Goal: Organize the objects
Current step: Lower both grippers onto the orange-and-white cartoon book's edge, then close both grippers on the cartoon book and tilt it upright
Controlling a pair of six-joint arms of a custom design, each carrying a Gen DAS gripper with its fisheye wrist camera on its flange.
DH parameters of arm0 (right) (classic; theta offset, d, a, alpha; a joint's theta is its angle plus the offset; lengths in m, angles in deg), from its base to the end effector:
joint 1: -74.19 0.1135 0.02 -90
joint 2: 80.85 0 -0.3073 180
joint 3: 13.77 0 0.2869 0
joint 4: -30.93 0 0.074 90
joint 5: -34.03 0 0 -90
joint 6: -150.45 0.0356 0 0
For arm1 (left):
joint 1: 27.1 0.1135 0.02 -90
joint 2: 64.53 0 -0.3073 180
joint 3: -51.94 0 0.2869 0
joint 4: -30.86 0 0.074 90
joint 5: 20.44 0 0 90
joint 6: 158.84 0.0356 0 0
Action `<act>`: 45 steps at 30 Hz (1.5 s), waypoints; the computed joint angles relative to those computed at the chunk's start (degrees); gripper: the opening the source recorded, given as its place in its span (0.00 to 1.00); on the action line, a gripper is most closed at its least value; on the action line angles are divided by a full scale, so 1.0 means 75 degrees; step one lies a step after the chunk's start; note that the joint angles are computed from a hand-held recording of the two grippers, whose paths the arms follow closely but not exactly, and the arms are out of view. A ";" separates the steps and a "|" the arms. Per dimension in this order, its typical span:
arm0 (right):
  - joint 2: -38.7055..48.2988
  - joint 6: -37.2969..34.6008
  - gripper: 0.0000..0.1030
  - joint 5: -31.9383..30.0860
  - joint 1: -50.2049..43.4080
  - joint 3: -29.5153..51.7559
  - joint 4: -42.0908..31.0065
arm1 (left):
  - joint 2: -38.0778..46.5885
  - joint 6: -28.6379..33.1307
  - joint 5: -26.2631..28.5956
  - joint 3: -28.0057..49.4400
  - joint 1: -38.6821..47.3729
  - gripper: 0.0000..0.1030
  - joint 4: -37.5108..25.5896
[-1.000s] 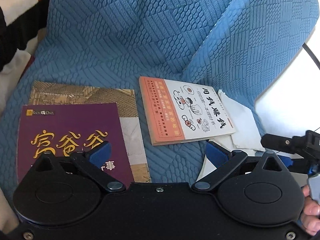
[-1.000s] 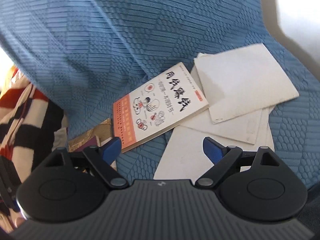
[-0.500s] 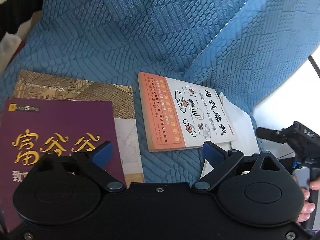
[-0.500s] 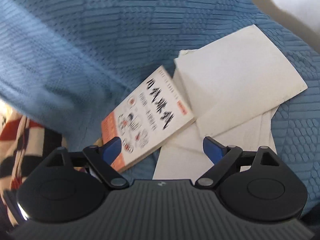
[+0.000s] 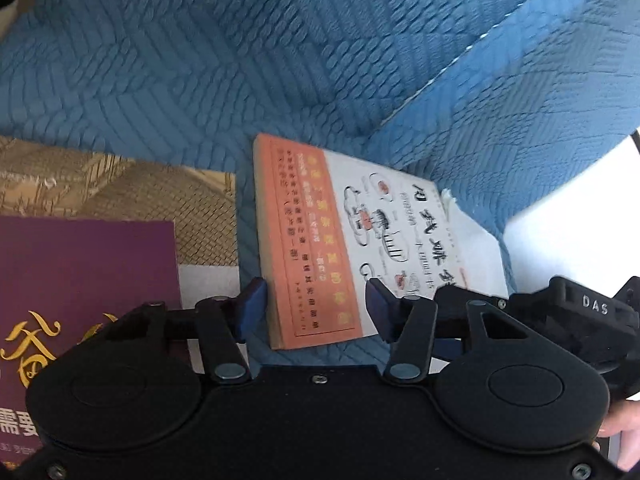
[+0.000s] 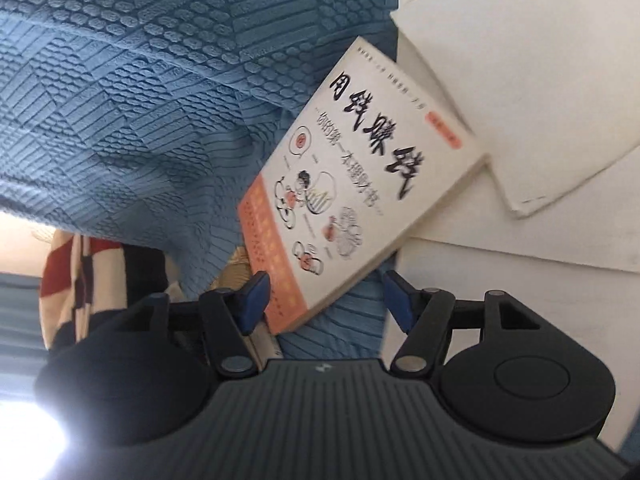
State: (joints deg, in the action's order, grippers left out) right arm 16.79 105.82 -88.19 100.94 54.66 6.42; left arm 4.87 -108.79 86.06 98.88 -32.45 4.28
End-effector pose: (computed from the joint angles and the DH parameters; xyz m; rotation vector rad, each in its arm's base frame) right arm 0.3244 0.1848 0.1941 0.1860 2.7259 1.1597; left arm 0.2459 -0.0332 0.2099 -0.6145 2.4284 -0.6944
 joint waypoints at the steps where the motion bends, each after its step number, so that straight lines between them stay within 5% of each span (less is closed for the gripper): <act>1: 0.0073 0.0098 0.63 -0.0023 0.0024 0.0016 0.0085 | 0.0037 -0.0038 0.0049 0.0016 0.0030 0.50 -0.0003; 9: 0.0285 0.1242 0.64 0.0124 0.0416 -0.0411 0.1302 | 0.0168 -0.0272 0.0853 -0.0121 0.0652 0.46 0.0231; 19: -0.0272 0.2454 0.65 0.1418 0.0893 -0.1278 0.2448 | 0.0133 -0.0173 0.0632 -0.0227 0.0451 0.46 0.0395; 28: -0.0583 0.2587 0.61 0.2558 0.1110 -0.1268 0.1802 | 0.0359 -0.0589 0.1652 -0.0513 0.0568 0.43 0.1046; 45: -0.0503 0.3717 0.66 0.2118 0.0746 -0.2102 0.4059 | 0.0470 -0.2077 0.3474 -0.1113 0.1177 0.38 0.2958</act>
